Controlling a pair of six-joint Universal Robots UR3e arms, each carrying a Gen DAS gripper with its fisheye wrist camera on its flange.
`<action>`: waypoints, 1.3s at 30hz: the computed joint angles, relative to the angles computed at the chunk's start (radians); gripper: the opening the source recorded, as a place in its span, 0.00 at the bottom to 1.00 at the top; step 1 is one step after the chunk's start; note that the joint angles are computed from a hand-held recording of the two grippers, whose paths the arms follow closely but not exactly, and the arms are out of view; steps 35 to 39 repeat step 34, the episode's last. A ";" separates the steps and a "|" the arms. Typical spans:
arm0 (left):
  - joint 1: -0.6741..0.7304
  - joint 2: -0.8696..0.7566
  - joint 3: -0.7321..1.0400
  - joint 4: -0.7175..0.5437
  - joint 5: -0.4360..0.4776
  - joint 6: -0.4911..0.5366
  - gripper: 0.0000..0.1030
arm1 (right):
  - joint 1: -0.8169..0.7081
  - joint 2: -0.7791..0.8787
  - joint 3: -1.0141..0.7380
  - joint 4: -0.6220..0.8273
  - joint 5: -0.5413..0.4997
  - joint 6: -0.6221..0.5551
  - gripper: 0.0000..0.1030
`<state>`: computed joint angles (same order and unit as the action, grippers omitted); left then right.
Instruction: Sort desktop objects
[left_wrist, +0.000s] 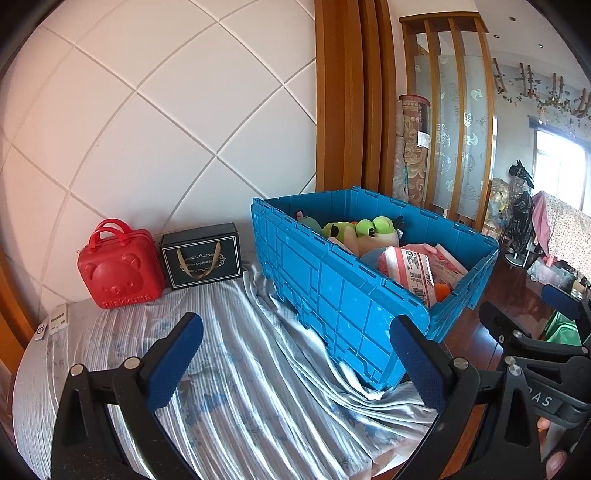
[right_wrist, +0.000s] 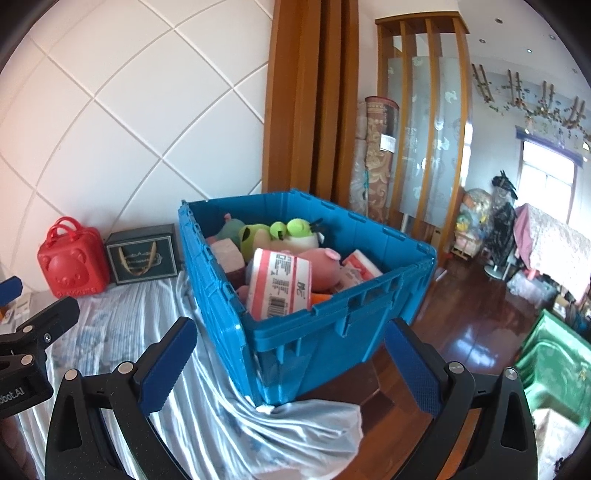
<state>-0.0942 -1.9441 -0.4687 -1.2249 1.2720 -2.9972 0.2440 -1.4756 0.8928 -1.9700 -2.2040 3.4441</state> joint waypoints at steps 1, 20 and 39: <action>-0.002 -0.009 0.013 -0.004 0.003 0.001 1.00 | -0.001 0.002 -0.004 0.002 -0.001 0.000 1.00; -0.028 -0.122 0.202 -0.078 0.017 0.004 1.00 | -0.060 -0.002 -0.003 0.001 0.029 -0.024 1.00; -0.051 -0.116 0.175 -0.038 0.031 0.000 1.00 | -0.095 -0.026 0.027 -0.010 0.053 -0.036 1.00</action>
